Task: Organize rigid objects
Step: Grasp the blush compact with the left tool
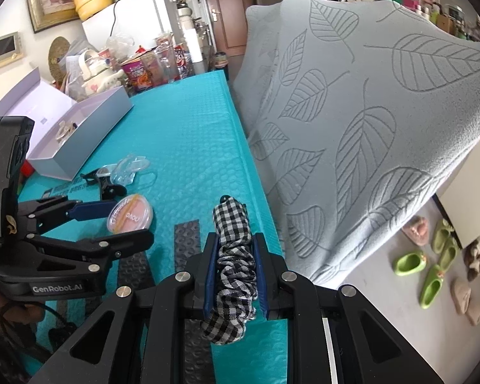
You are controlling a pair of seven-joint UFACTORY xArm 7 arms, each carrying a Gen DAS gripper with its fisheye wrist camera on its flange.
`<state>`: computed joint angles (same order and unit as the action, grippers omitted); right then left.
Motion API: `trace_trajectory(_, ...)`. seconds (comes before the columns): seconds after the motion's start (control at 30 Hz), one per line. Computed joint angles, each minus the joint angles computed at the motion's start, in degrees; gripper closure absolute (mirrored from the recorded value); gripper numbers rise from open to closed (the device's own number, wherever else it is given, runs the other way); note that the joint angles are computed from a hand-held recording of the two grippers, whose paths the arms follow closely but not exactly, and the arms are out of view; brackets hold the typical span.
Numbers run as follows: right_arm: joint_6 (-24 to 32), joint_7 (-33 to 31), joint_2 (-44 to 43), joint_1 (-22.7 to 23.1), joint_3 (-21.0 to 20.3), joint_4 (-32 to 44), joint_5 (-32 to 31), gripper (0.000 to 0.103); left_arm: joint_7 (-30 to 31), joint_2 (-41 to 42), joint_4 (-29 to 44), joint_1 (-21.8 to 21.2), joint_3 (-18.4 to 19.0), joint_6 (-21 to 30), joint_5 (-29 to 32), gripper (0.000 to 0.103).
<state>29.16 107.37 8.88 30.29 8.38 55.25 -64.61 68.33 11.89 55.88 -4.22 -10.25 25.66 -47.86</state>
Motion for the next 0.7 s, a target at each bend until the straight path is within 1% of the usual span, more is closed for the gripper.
trace_trajectory(0.03, -0.02, 0.12, 0.06, 0.01, -0.01, 0.03, -0.01, 0.082, 0.71, -0.02, -0.22, 0.02, -0.24, -0.74, -0.68, 0.037)
trace_trajectory(0.1, 0.16, 0.28, 0.10, 0.12, 0.01, 0.15, -0.01, 0.082, 1.66, -0.11, -0.89, -0.30, -0.59, -3.37, -1.37, 0.048)
trace_trajectory(0.33, 1.10, 0.83, -0.26, 0.49, 0.41, 0.07, 0.04, 0.082, 2.22, -1.46, -1.00, 1.04, 0.34, 1.16, -2.63, 0.048)
trace_trajectory(0.47, 1.70, 1.57, -0.50, 1.00, 0.79, 0.18, -0.52, 0.082, 4.42, -3.25, -2.37, 1.05, 1.16, 1.80, -4.82, 0.048)
trace_trajectory(0.57, 2.30, 2.07, -0.46, 1.55, 1.20, 0.66, -1.02, 0.082, 4.67, -4.56, -3.25, 0.99, 2.26, 2.89, -5.75, 0.048)
trace_trajectory(0.7, 2.57, 2.27, 0.11, 2.37, 1.57, 1.78, -2.01, 0.082, 6.52, -6.63, -4.91, 1.22, 3.77, 3.10, -8.30, 0.048)
